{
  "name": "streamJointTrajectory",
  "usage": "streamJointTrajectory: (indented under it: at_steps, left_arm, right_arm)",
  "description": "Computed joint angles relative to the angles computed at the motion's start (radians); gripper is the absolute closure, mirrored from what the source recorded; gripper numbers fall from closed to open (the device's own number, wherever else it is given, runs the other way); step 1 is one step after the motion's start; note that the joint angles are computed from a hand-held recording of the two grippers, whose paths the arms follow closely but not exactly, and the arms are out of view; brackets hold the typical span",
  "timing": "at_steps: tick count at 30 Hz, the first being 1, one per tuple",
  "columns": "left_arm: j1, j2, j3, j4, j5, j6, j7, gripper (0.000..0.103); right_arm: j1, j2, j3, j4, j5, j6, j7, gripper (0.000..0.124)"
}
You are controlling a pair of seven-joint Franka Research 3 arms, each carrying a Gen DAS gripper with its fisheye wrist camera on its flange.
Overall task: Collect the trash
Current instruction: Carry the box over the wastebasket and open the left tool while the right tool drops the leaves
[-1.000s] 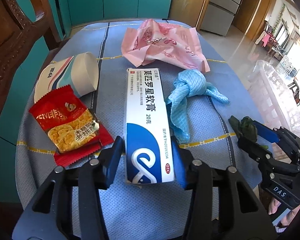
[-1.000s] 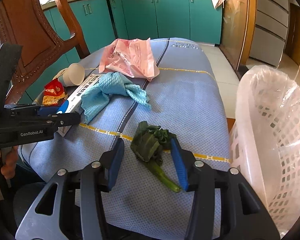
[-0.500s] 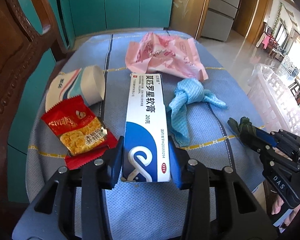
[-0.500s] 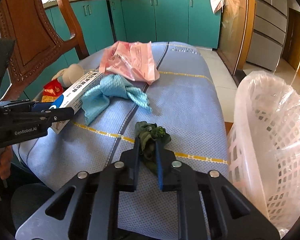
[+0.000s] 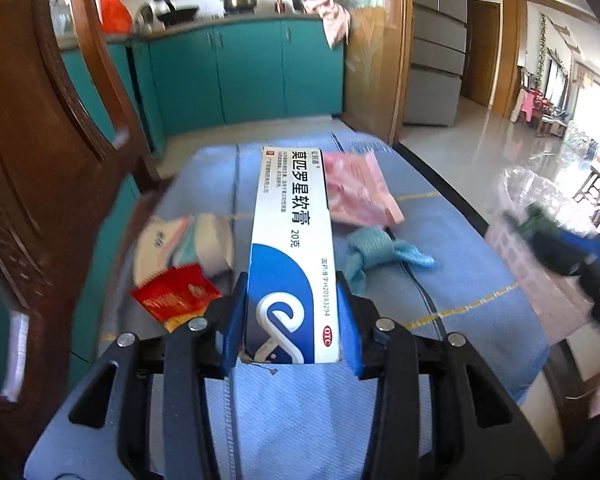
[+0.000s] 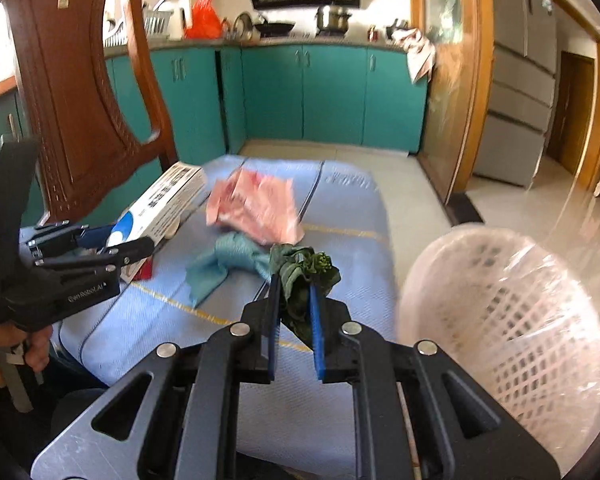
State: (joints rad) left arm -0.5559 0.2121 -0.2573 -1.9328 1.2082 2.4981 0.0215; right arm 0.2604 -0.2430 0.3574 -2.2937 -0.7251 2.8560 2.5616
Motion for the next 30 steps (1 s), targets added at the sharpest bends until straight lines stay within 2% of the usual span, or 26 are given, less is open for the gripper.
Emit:
streamJointTrajectory:
  at_steps: [3, 9, 13, 20, 22, 26, 30]
  left_arm:
    - [-0.039, -0.001, -0.007, 0.031, 0.04, -0.143, -0.012, 0.061]
    - [-0.069, 0.009, -0.033, 0.092, 0.043, -0.181, -0.017, 0.061]
    - [-0.109, 0.078, -0.038, 0.201, 0.043, -0.152, 0.03, 0.061]
    - [-0.189, 0.278, -0.019, 0.468, -0.046, -0.005, 0.21, 0.061]
    - [-0.201, 0.367, -0.028, 0.579, -0.106, 0.04, 0.303, 0.061]
    - [-0.235, 0.522, -0.044, 0.782, -0.236, 0.028, 0.479, 0.061]
    - [-0.286, 0.624, -0.027, 0.932, -0.323, -0.015, 0.58, 0.061]
  right_arm:
    - [-0.029, -0.076, 0.003, -0.039, -0.012, -0.001, 0.028, 0.11]
    - [-0.121, -0.233, 0.024, -0.14, 0.038, -0.015, 0.01, 0.11]
    - [-0.165, -0.337, 0.01, -0.224, 0.102, -0.013, -0.018, 0.11]
    - [-0.203, -0.513, -0.034, -0.362, 0.213, -0.021, -0.088, 0.11]
    - [-0.207, -0.547, -0.054, -0.394, 0.248, -0.014, -0.109, 0.11]
    - [-0.223, -0.602, -0.066, -0.445, 0.303, -0.006, -0.15, 0.11]
    - [-0.246, -0.634, -0.058, -0.478, 0.354, 0.005, -0.18, 0.11]
